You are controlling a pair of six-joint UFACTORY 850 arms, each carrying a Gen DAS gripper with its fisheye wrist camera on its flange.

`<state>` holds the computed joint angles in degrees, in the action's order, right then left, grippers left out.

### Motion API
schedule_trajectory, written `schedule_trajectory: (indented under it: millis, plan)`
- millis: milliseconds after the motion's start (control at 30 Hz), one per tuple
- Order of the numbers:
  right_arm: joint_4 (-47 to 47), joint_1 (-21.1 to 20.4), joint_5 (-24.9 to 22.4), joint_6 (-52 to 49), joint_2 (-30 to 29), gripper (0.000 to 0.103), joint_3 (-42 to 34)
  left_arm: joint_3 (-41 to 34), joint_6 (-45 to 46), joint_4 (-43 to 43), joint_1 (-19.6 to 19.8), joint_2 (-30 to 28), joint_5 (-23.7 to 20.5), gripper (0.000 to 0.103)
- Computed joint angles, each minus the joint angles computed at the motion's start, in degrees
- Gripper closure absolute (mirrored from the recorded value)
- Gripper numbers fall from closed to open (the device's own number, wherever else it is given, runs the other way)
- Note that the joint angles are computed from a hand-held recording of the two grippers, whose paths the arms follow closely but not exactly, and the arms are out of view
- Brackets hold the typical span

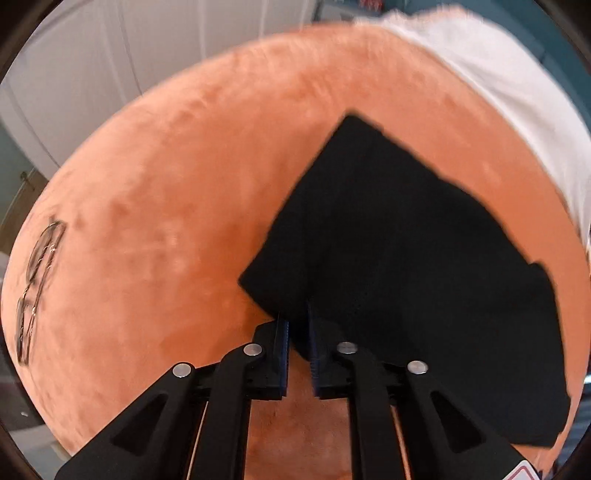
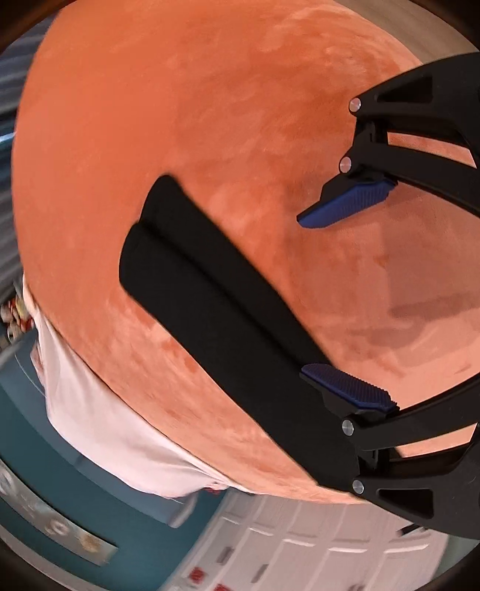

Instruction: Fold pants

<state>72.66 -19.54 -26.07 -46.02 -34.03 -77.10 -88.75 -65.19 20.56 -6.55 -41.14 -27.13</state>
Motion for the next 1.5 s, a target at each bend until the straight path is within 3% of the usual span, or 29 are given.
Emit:
schedule_trajectory:
  millis: [67, 200, 300, 367, 467, 533, 567, 733, 833, 933, 967, 1033, 1067, 1100, 1133, 1167, 1267, 1367, 1433, 1467, 1500]
  plan:
    - [0.48, -0.42, -0.61, -0.03, -0.65, 0.029, -1.05, 1.65, -6.36, 5.8, -1.33, 1.7, -0.64, 0.086]
    - [-2.63, -1.75, 0.67, 2.63, -4.18, 0.029, -6.28, 2.55, -15.3, 13.88, -4.27, 3.55, -7.28, 0.085]
    - [-3.02, -2.37, -0.07, 4.85, -7.71, 0.029, -10.89, 2.12, -20.21, 17.37, -5.78, 4.37, -10.1, 0.074]
    - [-3.82, -2.1, 0.21, 5.32, -10.35, 0.029, -14.66, 3.46, -22.35, 18.96, -6.94, 5.73, -10.1, 0.058]
    - [-8.21, -1.52, 0.73, 9.22, -14.05, 0.032, -19.98, 2.24, -23.32, 20.39, -9.22, 5.4, -10.95, 0.053]
    - [-12.46, -1.52, -2.59, 15.61, -18.67, 0.073, -26.21, -0.78, -19.98, 20.05, -10.62, 3.65, -12.55, 0.05]
    - [-13.15, -1.49, -3.51, 16.38, -19.64, 0.1, -27.49, -1.94, -18.84, 20.08, -11.11, 2.98, -13.54, 0.049]
    - [-0.72, -1.45, -0.16, 1.95, -10.26, 0.1, -18.11, -6.95, -12.88, 19.18, -12.4, -0.12, -16.43, 0.043]
    - [-14.14, -1.41, 1.87, 12.62, -11.45, 0.1, -17.8, -8.71, -10.39, 17.04, -12.38, -2.05, -17.34, 0.042]
    - [-17.74, -2.33, -3.65, 19.17, -16.18, 0.096, -21.16, -9.37, -6.58, 10.99, -11.99, -3.07, -15.96, 0.042]
    - [-14.14, -2.5, -3.04, 16.9, -15.42, 0.089, -20.06, -9.31, -5.84, 9.71, -11.98, -3.12, -15.62, 0.042]
    - [-5.53, -2.53, -2.07, 9.59, -13.85, 0.058, -17.79, -8.88, -4.5, 8.55, -12.13, -3.06, -14.7, 0.039]
    - [-4.82, -2.35, -1.75, 8.92, -13.82, 0.046, -17.82, -8.84, -4.38, 8.69, -12.21, -3.15, -14.71, 0.032]
    - [-6.51, -1.92, -1.69, 9.35, -14.49, 0.052, -18.87, -9.33, -3.55, 8.32, -12.24, -3.65, -15.33, 0.031]
    - [-10.59, -1.5, -1.78, 11.57, -15.24, 0.066, -20.34, -9.96, -2.34, 7.33, -12.13, -4.16, -16.16, 0.031]
    - [-15.33, -0.95, -1.54, 14.15, -16.1, 0.097, -21.98, -10.51, -0.94, 5.98, -11.96, -4.6, -16.46, 0.031]
    - [-17.65, -1.03, -0.41, 16.33, -15.49, 0.098, -22.87, -11.17, -0.93, 6.64, -12.13, -4.92, -18.09, 0.031]
    - [-21.55, -1.87, -3.56, 21.76, -17.41, 0.093, -23.76, -11.81, -1.57, 9.79, -12.85, -5.01, -20.63, 0.031]
    - [-14.95, -2.24, -1.29, 18.02, -14.73, 0.084, -19.57, -12.47, -1.31, 11.49, -13.35, -5.26, -22.52, 0.031]
    - [-13.11, -2.15, 0.41, 16.41, -13.14, 0.07, -17.33, -12.65, -1.31, 12.34, -13.59, -5.31, -23.17, 0.031]
    - [-11.5, -1.79, 2.43, 14.69, -11.65, 0.05, -15.26, -13.04, -1.73, 13.7, -14.05, -5.47, -24.28, 0.031]
